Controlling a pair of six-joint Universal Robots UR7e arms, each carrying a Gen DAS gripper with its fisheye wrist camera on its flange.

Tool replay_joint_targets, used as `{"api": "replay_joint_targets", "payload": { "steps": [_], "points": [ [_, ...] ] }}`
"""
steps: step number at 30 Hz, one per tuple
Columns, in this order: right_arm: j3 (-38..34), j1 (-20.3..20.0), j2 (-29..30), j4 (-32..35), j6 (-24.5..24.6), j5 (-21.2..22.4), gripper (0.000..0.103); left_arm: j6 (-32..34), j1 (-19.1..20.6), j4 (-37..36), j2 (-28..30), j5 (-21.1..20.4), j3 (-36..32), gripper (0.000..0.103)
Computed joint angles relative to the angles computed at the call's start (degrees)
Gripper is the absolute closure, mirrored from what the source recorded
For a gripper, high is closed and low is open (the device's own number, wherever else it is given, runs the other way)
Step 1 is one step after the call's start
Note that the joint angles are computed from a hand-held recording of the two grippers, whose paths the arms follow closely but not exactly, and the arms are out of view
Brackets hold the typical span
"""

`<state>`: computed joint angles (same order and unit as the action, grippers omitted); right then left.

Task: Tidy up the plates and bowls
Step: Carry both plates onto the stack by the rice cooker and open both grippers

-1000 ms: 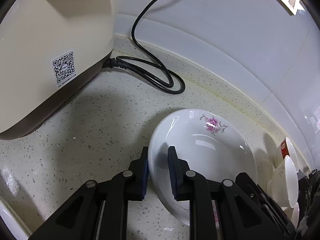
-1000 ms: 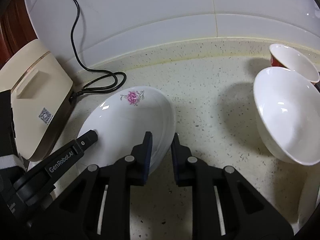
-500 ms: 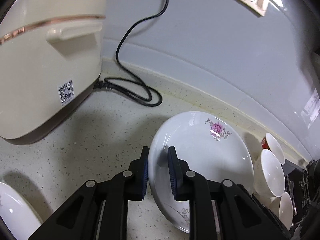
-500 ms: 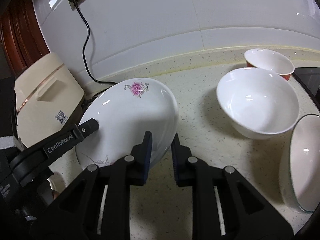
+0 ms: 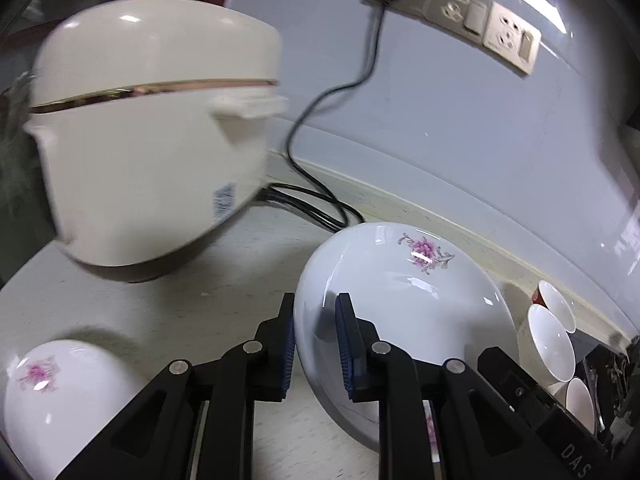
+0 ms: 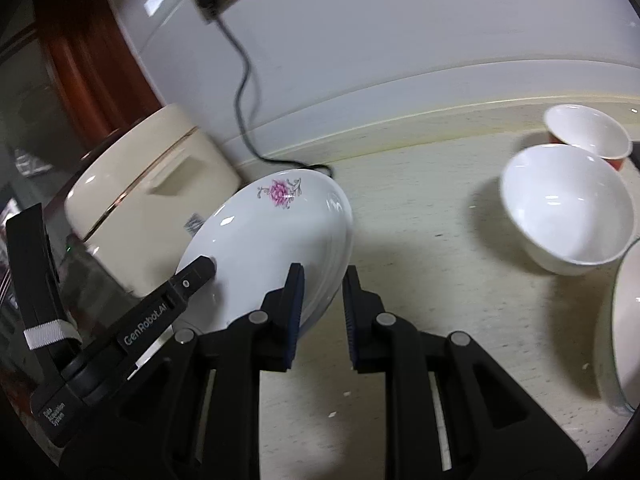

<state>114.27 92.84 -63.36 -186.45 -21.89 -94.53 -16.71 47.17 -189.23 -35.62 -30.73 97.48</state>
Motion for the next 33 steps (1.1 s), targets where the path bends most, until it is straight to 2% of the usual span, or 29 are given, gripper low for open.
{"api": "replay_joint_targets", "payload": {
  "steps": [3,5,10,16,23,33],
  "points": [
    [0.2,0.8,0.3,1.2,-1.8,0.8,0.080,1.1,-1.0,-3.5,-0.5,3.8,2.1,0.084],
    [-0.1,1.3,0.6,2.0,-2.6,1.4,0.080,0.6,-1.4,-4.3,-1.1,4.8,3.3,0.084],
    [1.0,1.0,-1.4,5.4,-5.1,4.4,0.080,-2.2,-2.2,-3.0,-3.3,7.0,6.8,0.082],
    [2.2,1.5,-1.8,7.7,-7.2,5.8,0.080,-4.0,-2.9,-1.5,-4.5,10.0,9.0,0.079],
    [2.0,2.3,-1.0,10.7,-8.9,6.9,0.080,-10.8,-4.8,5.1,-8.4,13.8,14.5,0.078],
    [3.5,4.1,0.9,11.3,-12.0,6.2,0.079,-26.6,-6.3,21.1,-15.4,17.0,21.2,0.076]
  ]
}}
